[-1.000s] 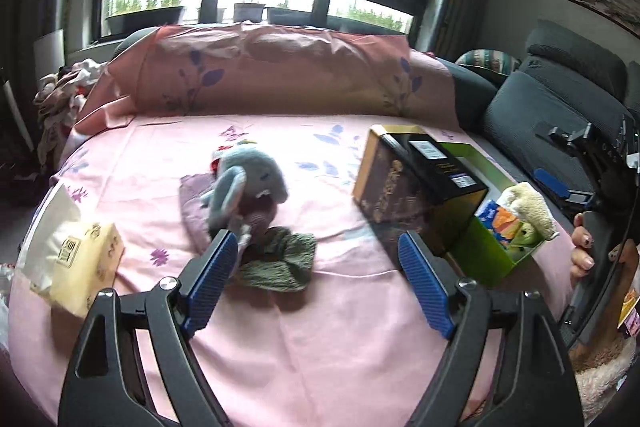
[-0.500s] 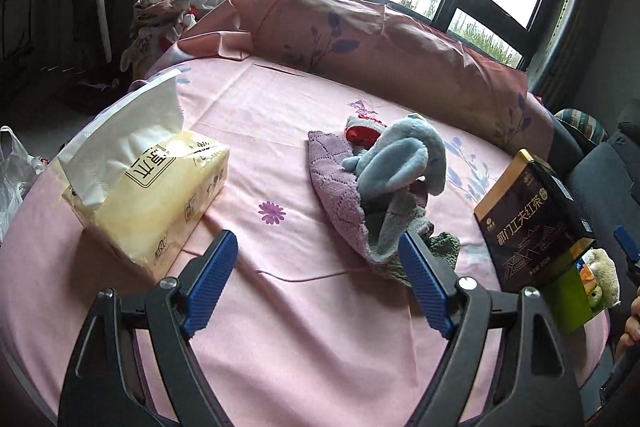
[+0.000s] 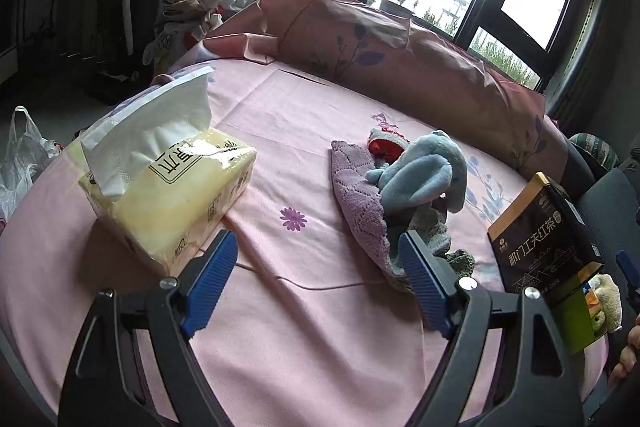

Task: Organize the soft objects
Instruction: 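Withdraw the open right gripper from the box back to the pile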

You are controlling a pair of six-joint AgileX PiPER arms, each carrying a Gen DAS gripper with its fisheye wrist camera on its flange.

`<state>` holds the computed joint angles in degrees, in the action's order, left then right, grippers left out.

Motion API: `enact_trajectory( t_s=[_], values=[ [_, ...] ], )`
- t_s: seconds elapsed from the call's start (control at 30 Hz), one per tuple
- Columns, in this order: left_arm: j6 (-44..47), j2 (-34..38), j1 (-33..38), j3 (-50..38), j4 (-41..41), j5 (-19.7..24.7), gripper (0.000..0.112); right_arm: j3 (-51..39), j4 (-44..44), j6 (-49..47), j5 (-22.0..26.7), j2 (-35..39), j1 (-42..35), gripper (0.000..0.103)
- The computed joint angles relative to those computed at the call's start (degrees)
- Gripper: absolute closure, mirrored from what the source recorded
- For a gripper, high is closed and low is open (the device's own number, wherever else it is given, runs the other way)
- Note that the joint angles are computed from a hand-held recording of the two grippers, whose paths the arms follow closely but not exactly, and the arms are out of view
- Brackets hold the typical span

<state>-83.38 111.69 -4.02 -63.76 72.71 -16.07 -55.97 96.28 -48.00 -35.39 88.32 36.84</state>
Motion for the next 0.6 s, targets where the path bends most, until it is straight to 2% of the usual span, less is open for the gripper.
enact_trajectory(
  t_s=[0.23, 0.6],
  values=[
    [-4.0, 0.8, -0.2, -1.1, 2.8, 0.2, 0.030, -0.5, 0.9, -0.7, 0.0, 0.1, 0.1, 0.011],
    [-3.1, 0.6, 0.1, -0.7, 1.4, -1.0, 0.030, -1.9, -0.2, -0.6, 0.0, 1.3, 1.3, 0.011]
  ],
)
